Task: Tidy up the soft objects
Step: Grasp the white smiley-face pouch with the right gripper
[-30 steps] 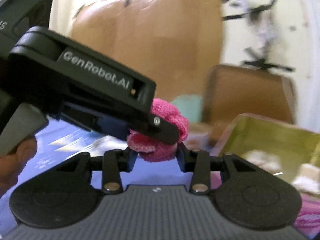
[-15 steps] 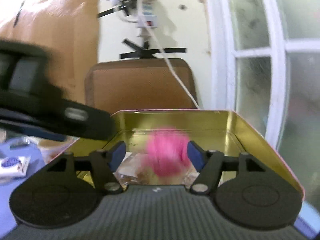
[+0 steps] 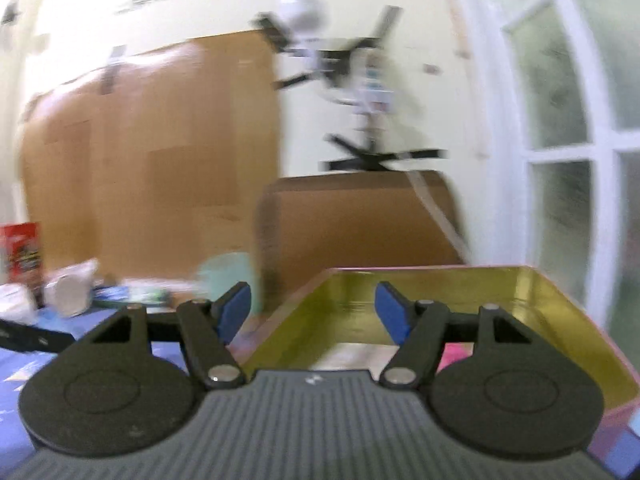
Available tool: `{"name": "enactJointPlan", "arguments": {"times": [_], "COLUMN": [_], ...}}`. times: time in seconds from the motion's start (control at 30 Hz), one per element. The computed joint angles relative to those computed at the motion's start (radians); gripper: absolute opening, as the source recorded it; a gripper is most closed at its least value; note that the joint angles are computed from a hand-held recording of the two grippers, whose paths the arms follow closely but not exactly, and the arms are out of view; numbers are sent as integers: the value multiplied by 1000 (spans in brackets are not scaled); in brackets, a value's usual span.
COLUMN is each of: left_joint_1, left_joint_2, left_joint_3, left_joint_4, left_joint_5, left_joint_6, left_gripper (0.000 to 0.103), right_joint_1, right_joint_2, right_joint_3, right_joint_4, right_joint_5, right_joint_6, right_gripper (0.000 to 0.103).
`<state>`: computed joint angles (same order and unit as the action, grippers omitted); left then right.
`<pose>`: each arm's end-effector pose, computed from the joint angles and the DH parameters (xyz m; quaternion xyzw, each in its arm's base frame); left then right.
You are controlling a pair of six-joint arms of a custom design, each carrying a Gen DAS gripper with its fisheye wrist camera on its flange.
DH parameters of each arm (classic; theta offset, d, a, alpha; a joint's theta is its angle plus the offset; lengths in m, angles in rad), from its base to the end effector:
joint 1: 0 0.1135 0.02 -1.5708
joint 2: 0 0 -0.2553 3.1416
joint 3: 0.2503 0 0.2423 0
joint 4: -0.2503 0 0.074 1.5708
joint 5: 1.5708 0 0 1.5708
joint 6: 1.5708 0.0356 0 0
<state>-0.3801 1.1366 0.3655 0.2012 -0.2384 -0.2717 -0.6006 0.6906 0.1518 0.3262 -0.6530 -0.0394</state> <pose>0.2020 -0.0717 0.1660 -0.0098 0.8730 -0.0537 0.4847 0.1405 -0.0700 0.1856 0.0105 0.7640 0.0498 0.6432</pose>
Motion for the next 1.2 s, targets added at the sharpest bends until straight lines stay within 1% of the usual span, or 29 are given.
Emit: {"name": "enactJointPlan", "arguments": {"times": [0.07,0.13,0.17,0.23,0.27,0.3,0.33,0.37,0.43,0.5,0.53,0.6,0.67,0.7,0.77,0.8,0.87,0.9,0.93,1.0,1.03,1.07,1.13,1.2], "left_joint_1": [122,237,280,343,367,403,448,471,492,503,505,505,507,510,507,509,509,508,508,510,515,516,516,516], "left_joint_2": [-25,-20,-10,21,47,66,68,58,41,29,34,29,36,40,46,39,31,27,28,31,34,34,29,27], "left_joint_3": [-39,-71,-82,-100,-112,-111,-112,-134,-166,-179,-180,-183,-179,-179,-185,-190,-195,-197,-197,-196,-194,-194,-192,-189], "left_joint_4": [7,56,86,154,200,201,207,244,292,306,316,323,332,337,353,355,356,354,354,357,357,356,349,339], "left_joint_5": [40,75,82,92,102,150,232,268,294,310,313,320,325,330,328,331,333,333,333,335,341,341,338,334], "left_joint_6": [36,84,104,128,131,117,105,97,88,81,79,76,77,78,71,69,65,65,64,64,67,66,62,57], "left_gripper": [100,100,100,100,100,97,96,97,98,98,98,98,98,99,99,100,100,100,100,100,100,100,100,100], "right_joint_1": [104,235,306,449,525,600,669,725,804,864,883,903,915,922,935,933,912,908,909,913,913,913,908,896], "right_joint_2": [-24,13,55,206,294,390,496,606,809,1020,1112,1280,1420,1461,1548,1557,1571,1559,1530,1465,1431,1397,1293,1158], "right_joint_3": [25,73,104,192,251,322,412,516,713,943,1053,1274,1470,1524,1637,1642,1669,1648,1599,1500,1457,1415,1296,1164], "right_joint_4": [-76,-145,-162,-146,-142,-146,-170,-214,-308,-422,-484,-632,-758,-789,-827,-813,-834,-814,-774,-693,-663,-629,-557,-503], "right_joint_5": [19,48,67,112,158,216,279,338,444,559,603,645,692,713,799,804,759,767,779,798,798,793,754,670], "right_joint_6": [-16,-29,-26,-32,-44,-58,-83,-111,-145,-168,-172,-175,-150,-145,-143,-136,-100,-95,-116,-148,-151,-153,-136,-96], "right_gripper": [68,64,64,64,64,64,64,64,64,64,64,65,70,73,73,72,59,43,31,22,19,17,12,9]}}
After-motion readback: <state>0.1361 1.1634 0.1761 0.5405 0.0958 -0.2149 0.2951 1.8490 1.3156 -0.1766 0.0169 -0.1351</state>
